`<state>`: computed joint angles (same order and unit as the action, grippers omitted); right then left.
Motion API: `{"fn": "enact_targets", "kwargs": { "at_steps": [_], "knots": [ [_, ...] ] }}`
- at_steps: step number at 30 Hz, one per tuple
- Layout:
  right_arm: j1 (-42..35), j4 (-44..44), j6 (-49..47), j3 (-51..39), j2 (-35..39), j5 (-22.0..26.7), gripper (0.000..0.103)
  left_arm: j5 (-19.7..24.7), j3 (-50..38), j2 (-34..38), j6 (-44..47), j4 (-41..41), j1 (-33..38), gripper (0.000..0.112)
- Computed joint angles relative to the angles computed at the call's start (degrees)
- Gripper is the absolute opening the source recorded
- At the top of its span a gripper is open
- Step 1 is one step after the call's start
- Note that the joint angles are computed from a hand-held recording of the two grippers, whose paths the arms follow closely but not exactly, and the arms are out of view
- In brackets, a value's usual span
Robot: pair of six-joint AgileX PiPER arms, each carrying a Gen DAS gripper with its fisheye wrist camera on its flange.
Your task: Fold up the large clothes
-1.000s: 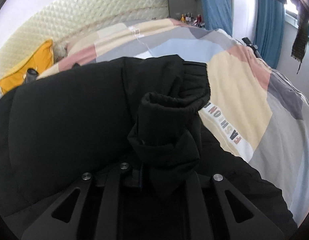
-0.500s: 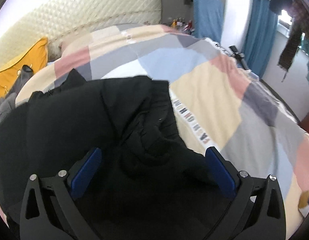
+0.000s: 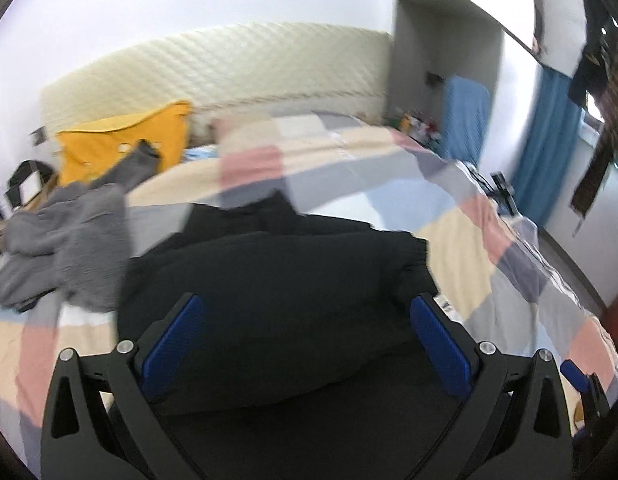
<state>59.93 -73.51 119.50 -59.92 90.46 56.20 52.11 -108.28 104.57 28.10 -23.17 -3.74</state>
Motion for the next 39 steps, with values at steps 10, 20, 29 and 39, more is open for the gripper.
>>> {"fn": "enact_targets", "kwargs": {
  "at_steps": [10, 20, 29, 39],
  "knots": [
    [-2.31, 3.1, -5.24, -3.34, 0.35, -8.32, 0.103, -6.44, 14.65, -2.03, 12.84, -8.53, 16.69, 0.103],
    [-18.19, 11.85, -25.58, -17.3, 10.06, -23.77, 0.096, -13.31, 14.27, 9.56, 8.62, 4.05, 18.65, 0.103],
    [-31.5, 29.56, -40.94, -27.75, 22.41, -34.45, 0.07, -10.62, 5.12, 19.03, 2.72, 10.84, 15.99, 0.103],
    [-35.14, 40.35, -51.67, -32.87, 28.84, -38.16, 0.03, -15.18, 4.81, 20.42, -1.16, 8.37, 15.13, 0.103]
  ]
}}
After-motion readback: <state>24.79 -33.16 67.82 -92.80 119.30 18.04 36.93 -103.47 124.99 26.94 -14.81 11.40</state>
